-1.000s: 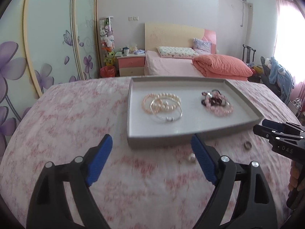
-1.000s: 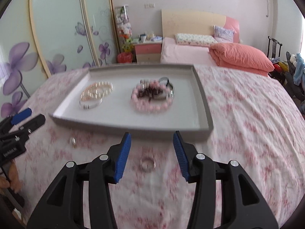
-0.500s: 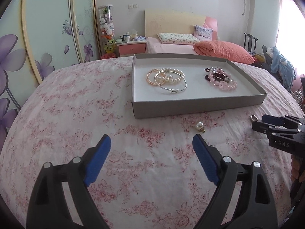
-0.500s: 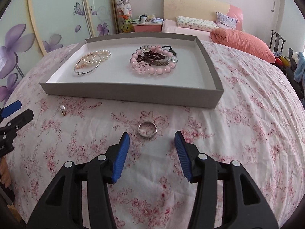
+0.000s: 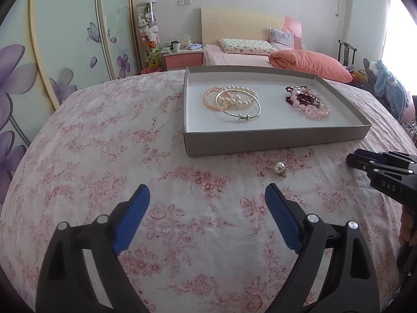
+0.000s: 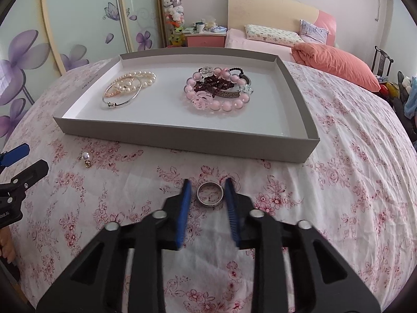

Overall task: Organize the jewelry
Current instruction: 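Grasp the silver ring with the right tool while the left tool grasps the pearl earring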

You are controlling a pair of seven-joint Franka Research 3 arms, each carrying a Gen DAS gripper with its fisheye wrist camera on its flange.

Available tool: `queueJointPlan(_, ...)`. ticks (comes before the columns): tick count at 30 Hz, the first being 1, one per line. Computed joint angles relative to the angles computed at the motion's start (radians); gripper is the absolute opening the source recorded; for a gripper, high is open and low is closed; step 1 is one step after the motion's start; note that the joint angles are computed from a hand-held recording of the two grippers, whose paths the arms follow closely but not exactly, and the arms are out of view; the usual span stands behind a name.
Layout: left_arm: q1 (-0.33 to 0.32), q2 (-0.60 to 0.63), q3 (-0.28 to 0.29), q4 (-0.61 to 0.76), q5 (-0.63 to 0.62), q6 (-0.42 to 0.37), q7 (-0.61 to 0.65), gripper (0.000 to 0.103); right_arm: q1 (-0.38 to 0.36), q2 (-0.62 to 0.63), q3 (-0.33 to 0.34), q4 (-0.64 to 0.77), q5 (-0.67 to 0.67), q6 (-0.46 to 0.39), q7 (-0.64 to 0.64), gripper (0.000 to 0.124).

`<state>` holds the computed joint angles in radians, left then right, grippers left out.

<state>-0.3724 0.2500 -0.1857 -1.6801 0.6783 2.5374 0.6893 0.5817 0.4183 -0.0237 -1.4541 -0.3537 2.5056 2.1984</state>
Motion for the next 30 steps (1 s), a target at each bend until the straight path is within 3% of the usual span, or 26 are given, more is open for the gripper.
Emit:
queueJointPlan(5, -0.001, 0.005, -0.006, 0.005, -0.01, 0.002, 0.029, 0.088, 0.008, -0.03, -0.008, -0.041, -0.027, 0.002, 0.023, 0.023)
queueJointPlan(9, 0.011, 0.039, -0.034, 0.051, -0.119, 0.004, 0.129, 0.088, 0.011, -0.06, -0.017, -0.081, -0.083, -0.013, 0.075, 0.023)
queueJointPlan(16, -0.066, 0.166, -0.013, 0.246, -0.127, -0.097, 0.186, 0.087, -0.021, -0.085, 0.007, -0.12, -0.084, 0.006, 0.097, 0.023)
queueJointPlan(25, -0.114, 0.296, 0.017, 0.437, -0.17, -0.231, 0.18, 0.057, -0.033, -0.087, 0.015, -0.128, -0.065, 0.021, 0.089, 0.023)
queueJointPlan(30, -0.126, 0.294, 0.031, 0.428, -0.153, -0.211, 0.172, 0.043, -0.034, -0.09, 0.015, -0.132, -0.064, 0.023, 0.088, 0.023)
